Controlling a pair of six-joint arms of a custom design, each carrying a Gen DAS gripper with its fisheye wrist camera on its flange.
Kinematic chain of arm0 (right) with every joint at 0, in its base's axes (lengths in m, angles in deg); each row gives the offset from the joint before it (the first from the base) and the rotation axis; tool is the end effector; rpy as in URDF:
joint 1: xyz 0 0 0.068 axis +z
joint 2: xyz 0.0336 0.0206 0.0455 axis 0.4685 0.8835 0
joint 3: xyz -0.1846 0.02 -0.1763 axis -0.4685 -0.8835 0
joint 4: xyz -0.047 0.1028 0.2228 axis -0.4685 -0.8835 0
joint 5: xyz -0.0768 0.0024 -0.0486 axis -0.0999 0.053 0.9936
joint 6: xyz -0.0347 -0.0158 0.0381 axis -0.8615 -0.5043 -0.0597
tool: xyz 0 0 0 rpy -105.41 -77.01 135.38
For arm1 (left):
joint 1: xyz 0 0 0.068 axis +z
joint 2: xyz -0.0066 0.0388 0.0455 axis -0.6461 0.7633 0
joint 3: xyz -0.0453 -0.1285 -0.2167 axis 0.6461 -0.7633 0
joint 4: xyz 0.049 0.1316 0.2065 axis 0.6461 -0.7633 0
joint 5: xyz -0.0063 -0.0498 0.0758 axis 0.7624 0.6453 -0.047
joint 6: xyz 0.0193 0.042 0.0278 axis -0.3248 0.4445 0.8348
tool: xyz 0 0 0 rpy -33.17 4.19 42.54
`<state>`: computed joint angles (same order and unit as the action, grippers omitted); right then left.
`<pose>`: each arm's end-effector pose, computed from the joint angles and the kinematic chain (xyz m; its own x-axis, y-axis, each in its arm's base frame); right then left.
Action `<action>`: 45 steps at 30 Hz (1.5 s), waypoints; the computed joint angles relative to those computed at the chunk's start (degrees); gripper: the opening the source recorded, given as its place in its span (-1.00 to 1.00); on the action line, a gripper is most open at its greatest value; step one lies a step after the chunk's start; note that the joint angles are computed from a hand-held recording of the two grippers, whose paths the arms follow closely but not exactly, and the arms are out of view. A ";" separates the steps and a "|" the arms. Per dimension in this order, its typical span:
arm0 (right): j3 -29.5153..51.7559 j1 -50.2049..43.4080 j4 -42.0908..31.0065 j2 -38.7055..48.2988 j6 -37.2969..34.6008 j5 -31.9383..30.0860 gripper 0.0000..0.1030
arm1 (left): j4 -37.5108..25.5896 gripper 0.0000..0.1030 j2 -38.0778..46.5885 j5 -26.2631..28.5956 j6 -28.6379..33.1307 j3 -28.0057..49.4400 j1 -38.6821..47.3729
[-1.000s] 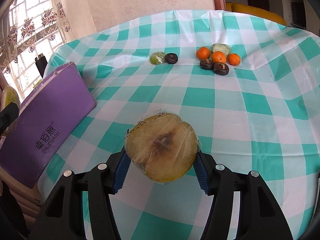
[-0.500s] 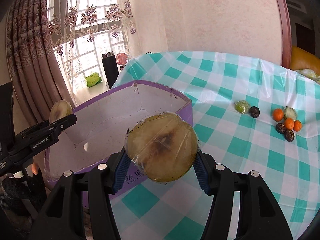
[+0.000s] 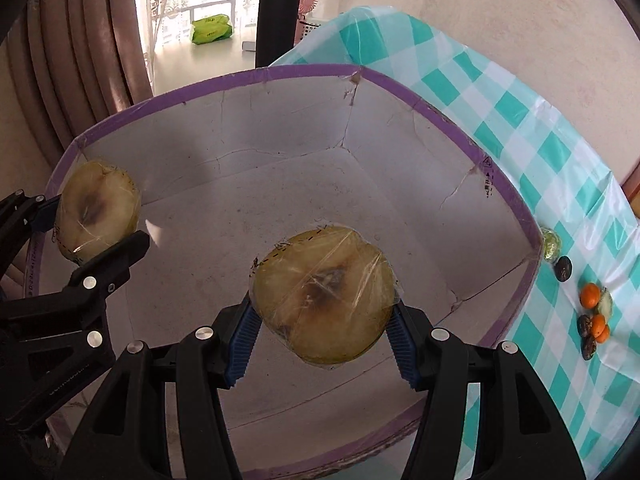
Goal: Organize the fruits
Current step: 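Open the left gripper to drop its pear half while the right gripper releases its own, then move both tools back over the remaining fruit on the cloth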
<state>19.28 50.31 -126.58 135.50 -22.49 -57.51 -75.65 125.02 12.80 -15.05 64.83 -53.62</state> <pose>0.2958 0.1214 0.2509 -0.6414 -0.5525 -0.5323 -0.5668 0.8088 -0.1565 0.2180 -0.0391 0.2502 -0.7103 -0.0365 -0.7030 -0.1643 0.9796 0.1152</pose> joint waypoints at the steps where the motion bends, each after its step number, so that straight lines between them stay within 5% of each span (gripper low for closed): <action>1: 0.19 1.58 0.39 1.04 -0.84 4.33 0.13 | -0.55 0.20 0.31 -0.14 0.08 0.32 -0.07; 8: 2.51 5.56 -1.44 6.06 -6.73 15.27 0.11 | -3.72 0.24 5.21 -5.10 1.31 3.66 -2.47; 12: 2.41 4.97 -1.43 6.39 -7.48 14.63 0.10 | -3.86 0.37 5.47 -2.78 2.65 3.62 -1.21; 14: 2.32 4.95 -1.10 6.38 -7.45 14.52 0.14 | -3.64 0.61 5.16 -1.97 2.99 3.57 -1.19; 15: 2.14 4.93 -0.87 6.22 -7.37 14.50 0.31 | -3.51 0.67 5.08 -2.44 2.92 3.41 -1.64; 21: -2.23 4.89 4.33 2.81 -7.58 14.86 0.56 | -2.72 0.69 4.49 -3.56 2.15 2.91 -2.10; 24: -5.68 4.44 9.22 0.03 -7.94 13.73 0.58 | -2.27 0.83 3.47 -8.93 0.72 2.48 -4.04; 32: -18.35 -1.50 24.71 -14.94 -6.07 1.48 0.58 | 2.67 0.96 -5.31 -20.69 -2.22 1.66 -11.60; 37: -25.90 -18.48 34.34 -24.36 -0.71 -18.05 0.58 | 6.92 0.96 -5.56 -30.07 -3.31 2.94 -24.85; 41: -24.70 -35.49 34.93 -21.74 4.45 -29.16 0.58 | 16.82 0.96 -2.63 -33.45 0.58 3.23 -36.71; 45: -20.10 -46.18 33.51 -12.08 4.74 -26.16 0.62 | 26.01 0.96 6.33 -29.94 4.73 5.88 -45.02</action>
